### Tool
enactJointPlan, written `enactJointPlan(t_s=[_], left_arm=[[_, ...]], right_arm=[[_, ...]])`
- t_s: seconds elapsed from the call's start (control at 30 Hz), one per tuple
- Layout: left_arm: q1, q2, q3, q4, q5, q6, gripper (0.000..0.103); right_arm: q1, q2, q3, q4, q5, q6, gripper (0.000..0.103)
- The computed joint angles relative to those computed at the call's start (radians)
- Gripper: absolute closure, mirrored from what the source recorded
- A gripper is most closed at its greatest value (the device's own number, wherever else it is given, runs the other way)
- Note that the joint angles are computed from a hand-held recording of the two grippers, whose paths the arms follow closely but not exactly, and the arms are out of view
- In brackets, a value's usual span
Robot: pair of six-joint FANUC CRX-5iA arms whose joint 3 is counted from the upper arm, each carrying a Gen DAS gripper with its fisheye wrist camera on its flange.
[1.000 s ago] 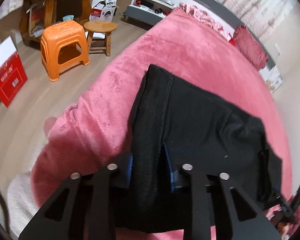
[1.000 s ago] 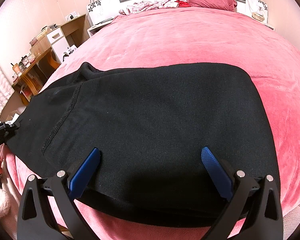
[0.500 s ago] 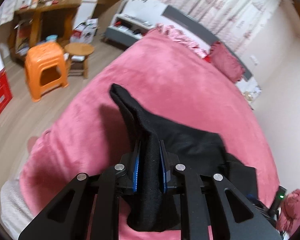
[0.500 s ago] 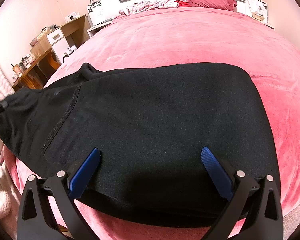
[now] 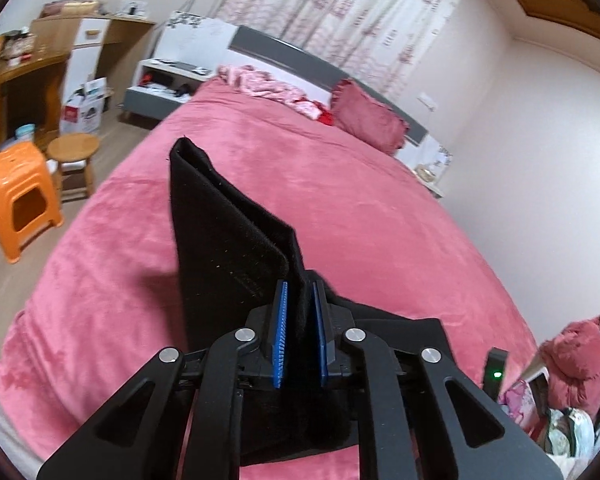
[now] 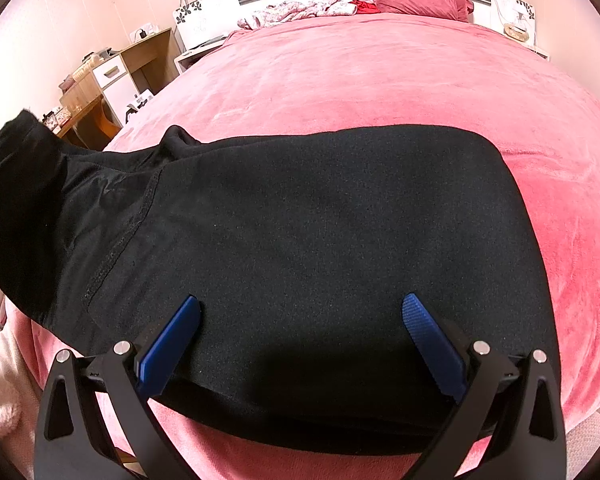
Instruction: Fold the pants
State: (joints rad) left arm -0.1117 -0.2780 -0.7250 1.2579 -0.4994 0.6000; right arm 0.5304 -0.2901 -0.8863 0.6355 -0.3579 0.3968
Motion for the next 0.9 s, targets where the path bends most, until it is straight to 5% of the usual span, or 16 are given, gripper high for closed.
enactJointPlan(t_s=[0.27,0.37,0.7,0.77,0.8,0.9], left_arm=[[-0.141,0.094,0.092,0.011,-0.011,-0.109,0.103],[-0.169,0.134,0.123,-0.027,-0.009,-0.074,0.103],[-0.006,0.205,0.16,-0.451,-0.043,0.514,0.103],[0.048,0.205,0.179,-0.62,-0.059,0.697,0.065],[0.076,0.195,0.17,-0.665,-0.054,0.769,0.029],[0.13,0.13,0.076,-0.565,0.026,0.799,0.022]], right_arm=[[0.002,0.001,-0.001,0.003,0.003,-0.005,0.002],[0.003,-0.002,-0.004,0.006,0.002,-0.008,0.002],[0.003,-0.002,-0.004,0.005,-0.001,-0.003,0.002],[0.001,-0.005,-0.002,-0.006,-0.002,0.01,0.002],[0.0,-0.007,-0.002,-0.011,0.0,0.013,0.002],[-0.008,-0.013,-0.001,-0.043,0.01,0.043,0.002]])
